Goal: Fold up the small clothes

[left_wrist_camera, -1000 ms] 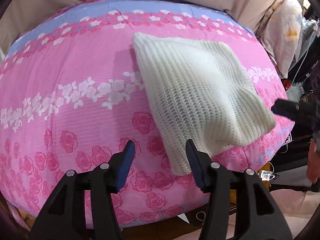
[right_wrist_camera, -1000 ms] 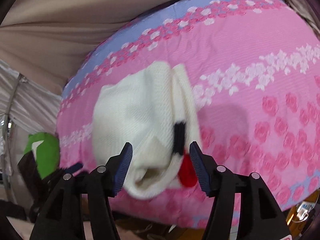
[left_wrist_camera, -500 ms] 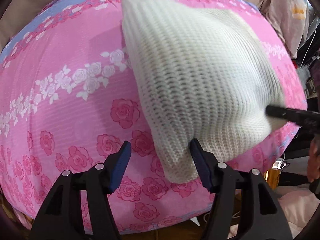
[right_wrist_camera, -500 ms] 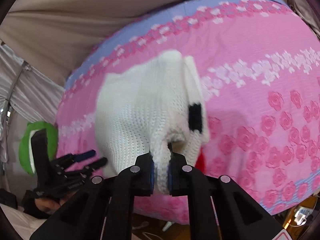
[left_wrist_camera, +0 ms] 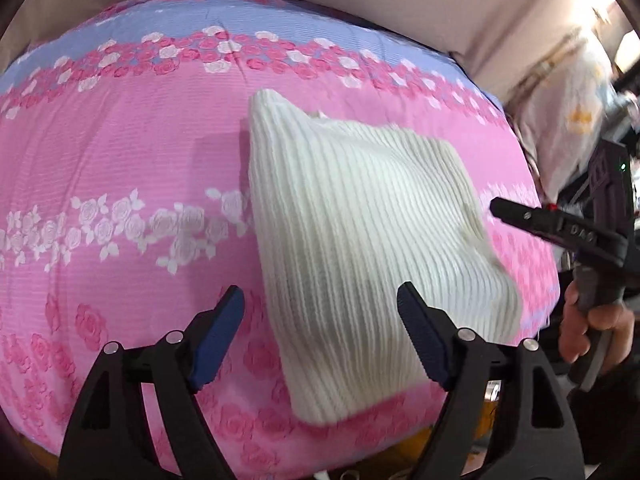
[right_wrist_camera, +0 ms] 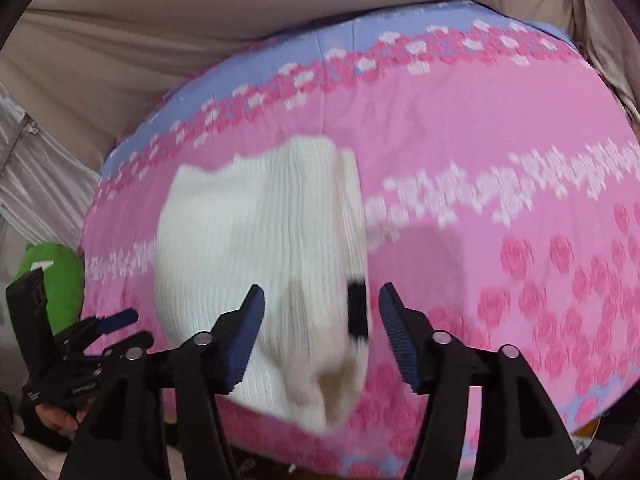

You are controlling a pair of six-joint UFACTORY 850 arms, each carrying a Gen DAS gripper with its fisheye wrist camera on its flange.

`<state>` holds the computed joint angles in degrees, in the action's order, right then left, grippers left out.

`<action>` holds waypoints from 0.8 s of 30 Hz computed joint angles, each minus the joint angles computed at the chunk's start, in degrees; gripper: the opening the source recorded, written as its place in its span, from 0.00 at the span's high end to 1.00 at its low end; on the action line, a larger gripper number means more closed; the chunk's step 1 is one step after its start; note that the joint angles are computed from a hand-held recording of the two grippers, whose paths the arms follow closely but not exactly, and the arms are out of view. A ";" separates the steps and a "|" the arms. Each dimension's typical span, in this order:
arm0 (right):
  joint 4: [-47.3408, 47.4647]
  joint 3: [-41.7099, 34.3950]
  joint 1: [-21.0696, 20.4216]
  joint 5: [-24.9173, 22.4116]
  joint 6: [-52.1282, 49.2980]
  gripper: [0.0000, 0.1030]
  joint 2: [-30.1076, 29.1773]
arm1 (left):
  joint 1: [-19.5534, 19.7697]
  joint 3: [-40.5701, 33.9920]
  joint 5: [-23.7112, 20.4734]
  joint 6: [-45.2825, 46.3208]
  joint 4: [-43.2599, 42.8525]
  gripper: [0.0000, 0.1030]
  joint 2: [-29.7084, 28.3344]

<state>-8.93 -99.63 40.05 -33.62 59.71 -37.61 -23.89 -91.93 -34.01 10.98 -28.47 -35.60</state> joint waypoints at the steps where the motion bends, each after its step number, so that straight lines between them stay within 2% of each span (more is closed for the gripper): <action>1: 1.14 -2.00 -0.88 -0.24 -1.60 0.41 -1.58 | 0.01 -2.17 -0.63 -1.74 1.09 0.26 -1.70; 4: 7.34 -10.42 -3.19 -1.87 -8.12 0.41 -8.50 | -0.62 -9.11 -2.37 -10.57 8.78 0.27 -6.42; 5: 10.88 -13.58 -3.98 -2.91 -11.37 0.59 -11.14 | -0.73 -9.59 -1.83 -10.88 9.75 0.27 -6.57; 6: 13.70 -17.86 -4.53 -5.17 -14.74 0.81 -14.26 | -0.86 -9.83 -1.00 -10.74 10.70 0.27 -6.46; 7: 14.13 -20.22 -4.83 -7.52 -16.45 0.86 -15.55 | -1.14 -9.81 0.08 -10.60 11.96 0.27 -6.23; 8: 12.16 -23.66 -4.73 -8.68 -16.58 0.86 -17.00 | -1.50 -10.04 1.07 -11.14 14.15 0.26 -6.28; 10: 6.22 -24.70 -4.09 -5.53 -15.59 0.87 -16.20 | -2.03 -10.89 1.29 -12.21 17.07 0.26 -7.10; 11: 4.65 -24.64 -4.13 -4.30 -14.84 0.87 -15.98 | -2.11 -11.73 -0.01 -12.70 17.31 0.26 -8.03; 12: 5.48 -25.89 -4.62 -5.12 -15.17 0.86 -17.15 | -1.98 -12.03 -0.79 -12.97 16.89 0.26 -8.43; 13: 8.71 -27.62 -5.51 -7.64 -17.34 0.85 -19.39 | -1.62 -11.12 -1.01 -12.75 14.83 0.26 -8.03; 14: 14.27 -26.96 -6.55 -7.96 -20.67 0.84 -20.92 | -1.11 -9.80 -0.28 -10.75 11.49 0.26 -7.26; 15: 18.33 -24.18 -7.21 -5.89 -21.64 0.84 -20.05 | -0.62 -7.28 0.94 -7.78 7.11 0.25 -5.74; 16: 20.34 -19.01 -7.51 -1.43 -20.44 0.81 -16.89 | -0.27 -5.10 1.45 -6.06 4.39 0.23 -4.30; 17: 19.94 -14.95 -7.34 1.26 -17.78 0.75 -13.95 | -0.05 -3.38 1.54 -4.68 2.75 0.21 -3.20; 18: 17.16 -12.03 -6.85 2.35 -14.24 0.73 -11.41 | 0.14 -1.17 1.44 -2.33 0.62 0.19 -1.79; 21: 7.89 -2.87 -3.86 2.67 -5.11 0.59 -3.47 | 0.26 3.81 -0.50 5.78 -4.91 0.14 1.04; 22: 7.36 0.54 -2.69 2.85 -3.83 0.49 -0.94 | 0.32 4.76 -2.01 8.81 -6.88 0.14 1.26; 23: 7.46 3.83 -1.49 3.03 -2.63 0.44 1.30 | 0.40 5.18 -4.66 11.68 -8.44 0.14 0.76; 24: 8.45 6.92 -0.45 3.70 -2.13 0.44 3.09 | 0.32 5.06 -6.49 12.16 -7.97 0.16 -0.09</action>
